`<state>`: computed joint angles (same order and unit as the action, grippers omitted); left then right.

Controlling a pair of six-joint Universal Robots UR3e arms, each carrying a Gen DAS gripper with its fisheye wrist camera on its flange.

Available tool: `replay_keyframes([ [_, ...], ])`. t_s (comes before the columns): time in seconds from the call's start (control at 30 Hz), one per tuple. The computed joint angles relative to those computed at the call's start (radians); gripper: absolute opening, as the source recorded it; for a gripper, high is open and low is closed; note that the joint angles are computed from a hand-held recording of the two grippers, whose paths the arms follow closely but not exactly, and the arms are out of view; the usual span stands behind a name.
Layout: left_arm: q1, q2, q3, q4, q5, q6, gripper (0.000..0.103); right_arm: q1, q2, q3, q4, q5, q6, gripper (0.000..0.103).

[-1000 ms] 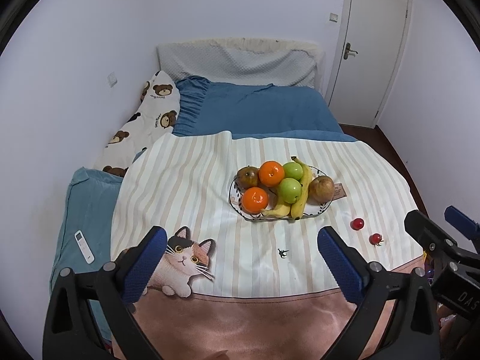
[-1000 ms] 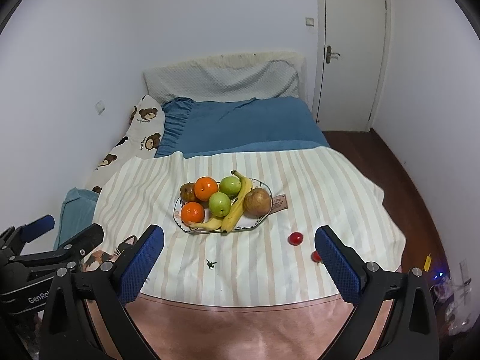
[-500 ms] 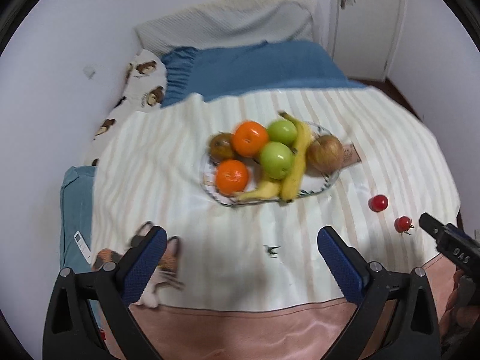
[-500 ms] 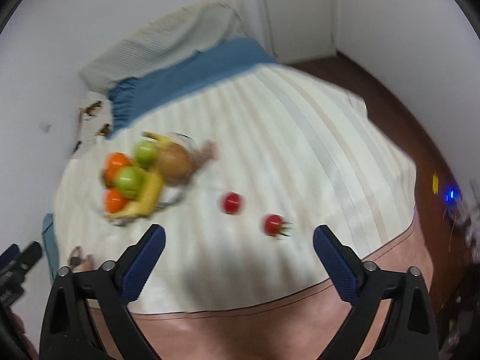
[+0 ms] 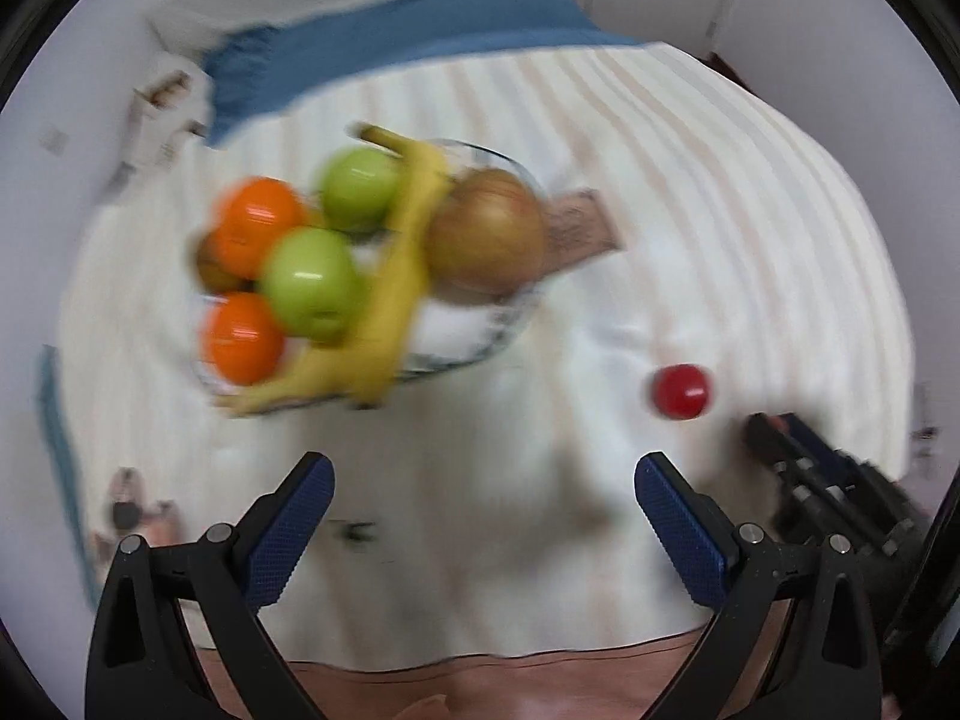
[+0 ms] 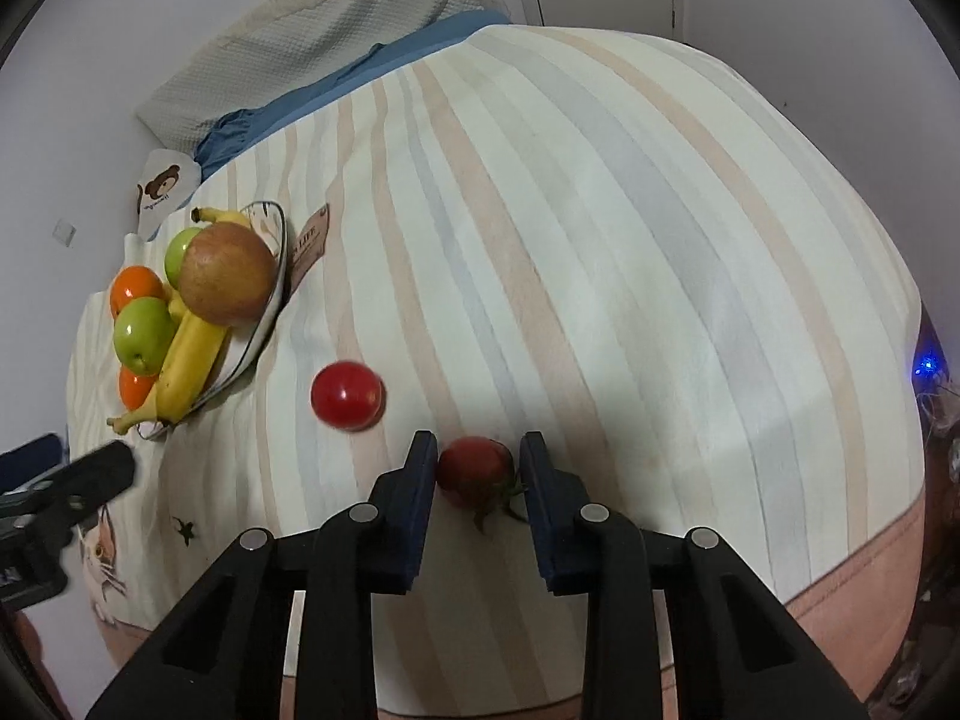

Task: Organize fruits
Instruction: 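Grasp a cherry tomato with the right tool while the left tool grasps the other, then lower both cherry tomatoes onto the plate beside the oranges and open both tools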

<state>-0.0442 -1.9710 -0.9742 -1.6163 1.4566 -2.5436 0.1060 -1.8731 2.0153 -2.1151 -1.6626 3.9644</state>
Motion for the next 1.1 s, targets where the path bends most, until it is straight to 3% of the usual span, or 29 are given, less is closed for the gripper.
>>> replay_keyframes([
  [0.1, -0.024, -0.078, 0.103, -0.113, -0.058, -0.015, 0.101, -0.025, -0.048, 0.013, 0.025, -0.004, -0.020, 0.030],
  [0.3, -0.127, -0.146, 0.132, -0.148, -0.061, -0.007, 0.079, -0.109, -0.186, 0.046, 0.132, 0.003, -0.076, 0.030],
  [0.37, -0.164, -0.143, 0.080, -0.106, -0.041, 0.007, 0.062, -0.139, -0.221, 0.065, 0.153, 0.004, -0.089, 0.030],
  [0.43, -0.189, -0.116, -0.006, -0.017, -0.024, 0.009, 0.053, -0.158, -0.255, 0.079, 0.177, 0.003, -0.099, 0.030],
  [0.47, -0.194, -0.097, -0.045, 0.025, -0.029, 0.012, 0.041, -0.159, -0.258, 0.081, 0.178, 0.001, -0.098, 0.030],
  [0.53, -0.203, -0.078, -0.073, 0.065, -0.034, 0.006, 0.028, -0.154, -0.256, 0.078, 0.180, 0.000, -0.091, 0.030],
  [0.83, -0.104, -0.001, -0.090, 0.022, -0.099, 0.029, 0.027, -0.056, -0.152, -0.031, 0.159, -0.041, -0.066, 0.030],
  [0.97, 0.049, 0.062, -0.068, -0.089, -0.152, 0.094, 0.027, 0.002, -0.068, -0.119, 0.131, -0.051, -0.059, 0.030],
  [1.1, 0.221, 0.020, 0.108, -0.239, -0.189, 0.150, 0.027, 0.062, 0.062, -0.202, 0.055, -0.030, -0.048, 0.030],
])
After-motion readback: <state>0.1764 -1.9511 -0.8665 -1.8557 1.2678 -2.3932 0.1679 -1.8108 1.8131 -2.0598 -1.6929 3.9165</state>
